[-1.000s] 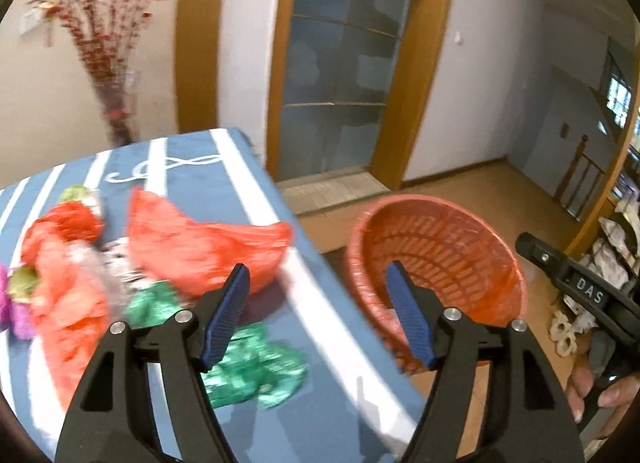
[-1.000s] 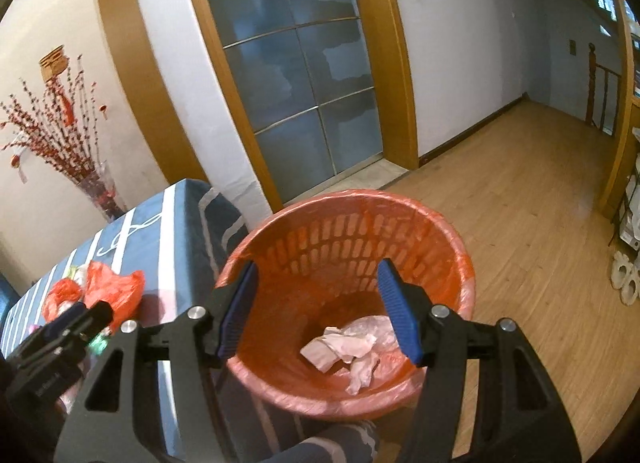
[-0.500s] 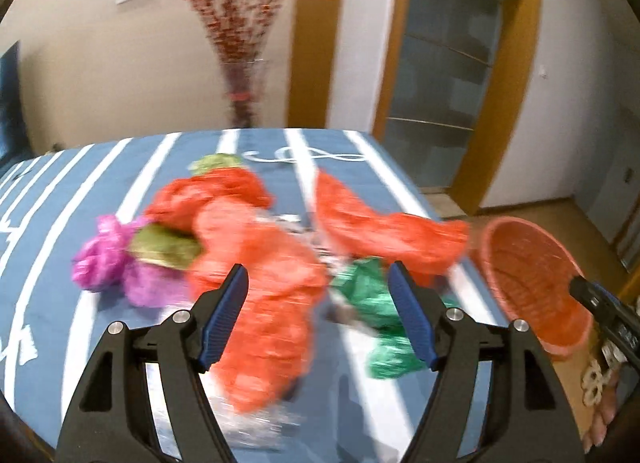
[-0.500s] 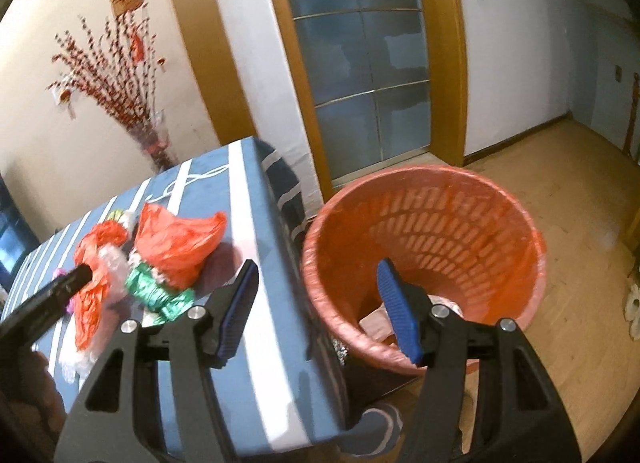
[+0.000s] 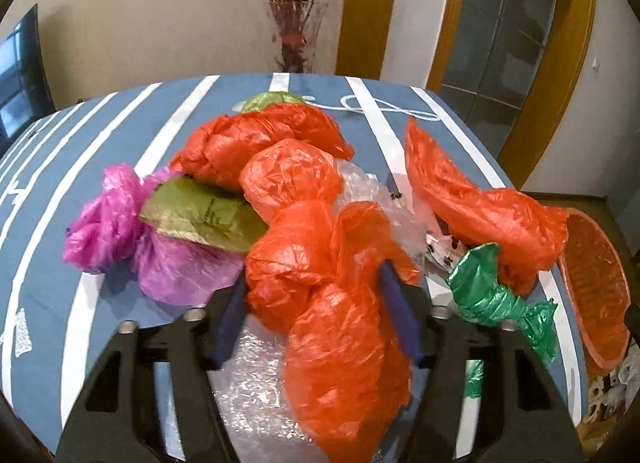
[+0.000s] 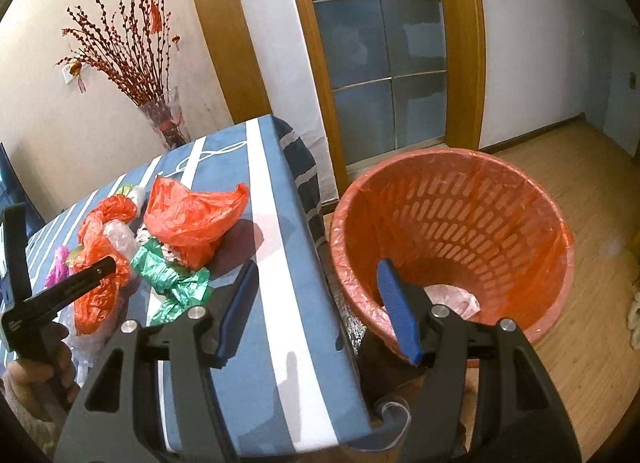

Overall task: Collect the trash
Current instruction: 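Grasp the orange bag with the left gripper while the right gripper approaches the green bag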

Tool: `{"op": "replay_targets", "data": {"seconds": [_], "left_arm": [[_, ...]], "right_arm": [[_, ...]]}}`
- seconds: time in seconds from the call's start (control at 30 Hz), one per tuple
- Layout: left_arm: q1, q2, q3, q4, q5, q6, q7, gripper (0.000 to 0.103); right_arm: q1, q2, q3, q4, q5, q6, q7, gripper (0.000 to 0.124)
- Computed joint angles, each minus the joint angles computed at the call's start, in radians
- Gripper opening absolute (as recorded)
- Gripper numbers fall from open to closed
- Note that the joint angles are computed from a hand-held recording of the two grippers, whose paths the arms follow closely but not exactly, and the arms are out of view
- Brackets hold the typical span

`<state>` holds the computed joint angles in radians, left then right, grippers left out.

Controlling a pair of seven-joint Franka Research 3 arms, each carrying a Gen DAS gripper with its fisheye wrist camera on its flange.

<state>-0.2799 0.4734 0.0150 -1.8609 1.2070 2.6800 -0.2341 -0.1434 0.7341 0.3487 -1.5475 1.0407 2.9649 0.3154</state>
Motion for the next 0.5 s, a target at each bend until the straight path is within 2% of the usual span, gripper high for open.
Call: {"op": "replay_targets", "data": {"seconds": [0.1,0.17,0.33,0.5], "left_arm": [[-0.006,-0.003,0.011,-0.006,0.047,0.037,-0.042,0.04],[-0.012,-0.011,0.019,-0.011,0.094,0.053,-0.081,0.037],[-0.008,-0.058,0.013,-0.046,0.204,0.055,-0.181,0.037],[0.013,-0.123,-0.027,-0.101,0.288,0.017,-0.261,0.037]], "right_arm": [[0.001,0.0,0.0,-0.003,-0.004,-0.005,0.0,0.061],[-0.001,-0.002,0.004,-0.006,-0.002,-0.007,-0.006,0.061],[0.0,-0.012,0.013,-0.018,0.008,-0.023,-0.028,0.061],[0.024,-0.02,0.004,-0.03,0.007,-0.05,-0.042,0.061]]}}
